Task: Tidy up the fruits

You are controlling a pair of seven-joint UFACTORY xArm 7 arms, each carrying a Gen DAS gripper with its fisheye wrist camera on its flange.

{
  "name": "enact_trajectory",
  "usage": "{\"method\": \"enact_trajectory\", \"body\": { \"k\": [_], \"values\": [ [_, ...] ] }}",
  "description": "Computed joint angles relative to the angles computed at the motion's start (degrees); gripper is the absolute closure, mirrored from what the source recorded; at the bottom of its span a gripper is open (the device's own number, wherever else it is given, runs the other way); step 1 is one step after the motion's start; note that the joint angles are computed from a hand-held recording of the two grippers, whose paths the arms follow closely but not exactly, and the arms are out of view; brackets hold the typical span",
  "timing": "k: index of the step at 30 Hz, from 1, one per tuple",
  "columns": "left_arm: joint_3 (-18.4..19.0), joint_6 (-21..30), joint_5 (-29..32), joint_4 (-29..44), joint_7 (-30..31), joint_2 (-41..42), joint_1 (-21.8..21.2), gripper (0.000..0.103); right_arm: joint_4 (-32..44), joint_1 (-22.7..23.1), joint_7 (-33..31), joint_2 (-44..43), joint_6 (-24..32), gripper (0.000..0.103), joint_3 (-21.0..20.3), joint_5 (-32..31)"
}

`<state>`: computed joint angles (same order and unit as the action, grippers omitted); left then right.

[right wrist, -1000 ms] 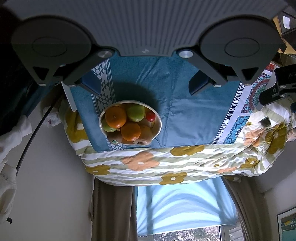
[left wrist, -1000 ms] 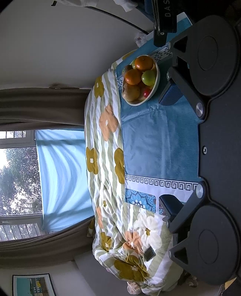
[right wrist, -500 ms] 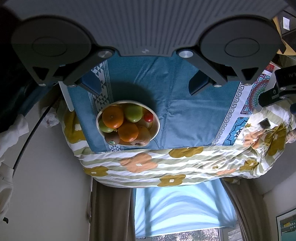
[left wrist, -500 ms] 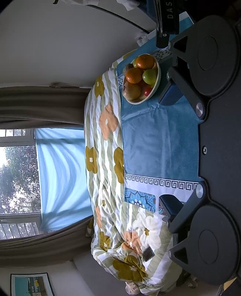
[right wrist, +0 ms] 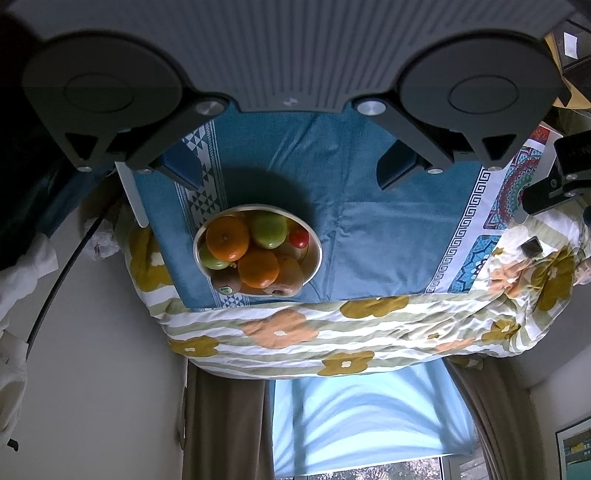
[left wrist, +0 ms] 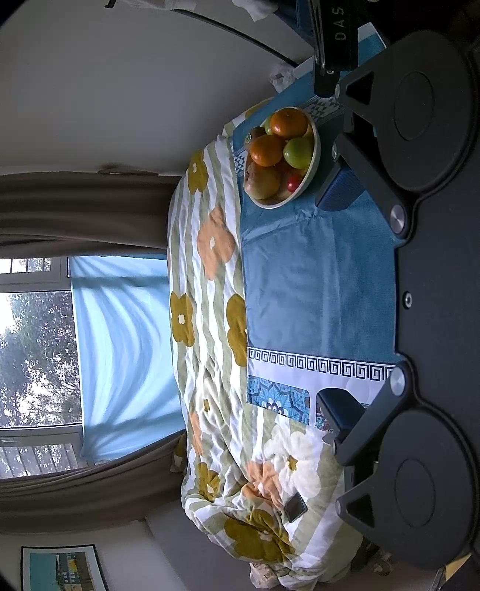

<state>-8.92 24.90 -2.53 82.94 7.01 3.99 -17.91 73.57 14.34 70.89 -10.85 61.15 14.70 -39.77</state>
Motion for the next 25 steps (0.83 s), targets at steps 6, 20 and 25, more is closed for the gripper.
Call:
{"method": "enact_trajectory", "body": {
  "k": [6, 20, 25],
  "values": [
    [-0.04, -0.05, -0.35, 0.09, 0.18, 0.12, -0.01, 0.0, -0.06, 0.0, -0.01, -0.03, -0.05, 0.0, -0.02, 0.04],
    [-0.13, -0.47, 0.95, -0.46, -1.08, -0.14, -0.26, 0.0, 0.24, -0.26, -0.54, 0.04, -0.85, 0.0, -0.28, 0.47],
    [0.04, -0.66, 1.26, -0.43, -1.69, -0.09, -0.32, 0.0, 0.06, -0.32, -0.9, -0.23, -1.01, 0.0, -0.26, 0.49]
  ]
}}
